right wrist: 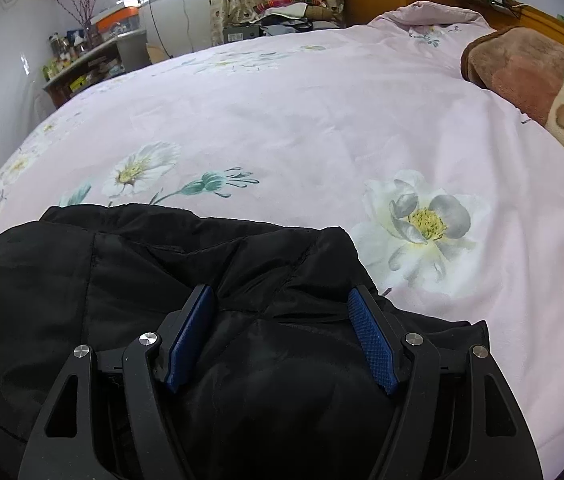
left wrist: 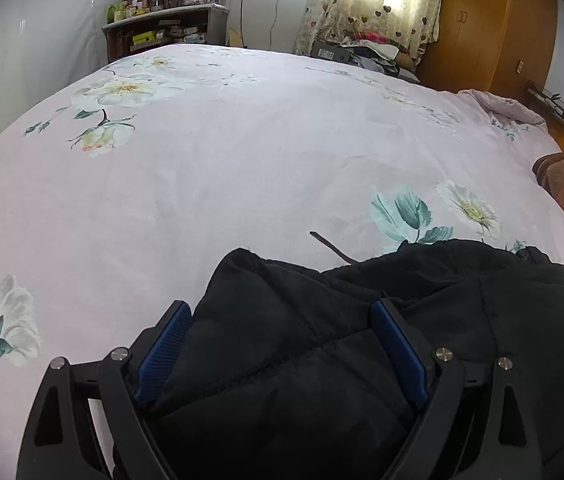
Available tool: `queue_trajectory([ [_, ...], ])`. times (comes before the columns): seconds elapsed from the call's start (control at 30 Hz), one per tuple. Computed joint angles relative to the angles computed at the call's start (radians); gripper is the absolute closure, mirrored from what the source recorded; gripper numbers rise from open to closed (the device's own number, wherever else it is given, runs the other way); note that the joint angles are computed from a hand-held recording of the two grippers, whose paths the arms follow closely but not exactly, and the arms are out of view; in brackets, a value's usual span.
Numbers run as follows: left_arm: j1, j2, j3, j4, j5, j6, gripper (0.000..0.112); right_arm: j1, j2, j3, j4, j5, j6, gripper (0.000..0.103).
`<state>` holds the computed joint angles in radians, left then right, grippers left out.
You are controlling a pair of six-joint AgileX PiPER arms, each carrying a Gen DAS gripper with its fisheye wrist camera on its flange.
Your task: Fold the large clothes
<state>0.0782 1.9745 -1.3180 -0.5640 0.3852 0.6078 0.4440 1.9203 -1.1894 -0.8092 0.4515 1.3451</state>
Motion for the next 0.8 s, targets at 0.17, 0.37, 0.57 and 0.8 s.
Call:
queue_trajectory([
  [0.17,-0.01,-0.104,-0.031,0.197,0.102,-0.186,0.024,0.014,-0.07,-0.048,0.146,0.12,-0.149,0.035],
  [0.37,-0.022,-0.297,0.032,0.031,0.153,-0.071,0.025,0.135,-0.247,0.004,0.031,0.13,-0.023,0.035],
  [0.57,-0.111,-0.355,0.075,0.2,0.052,-0.241,0.025,0.181,-0.17,-0.044,0.099,0.134,-0.093,0.035],
  [0.8,0.044,-0.272,0.007,0.324,0.115,-0.368,0.035,0.136,-0.252,0.076,0.005,0.123,0.018,0.035],
])
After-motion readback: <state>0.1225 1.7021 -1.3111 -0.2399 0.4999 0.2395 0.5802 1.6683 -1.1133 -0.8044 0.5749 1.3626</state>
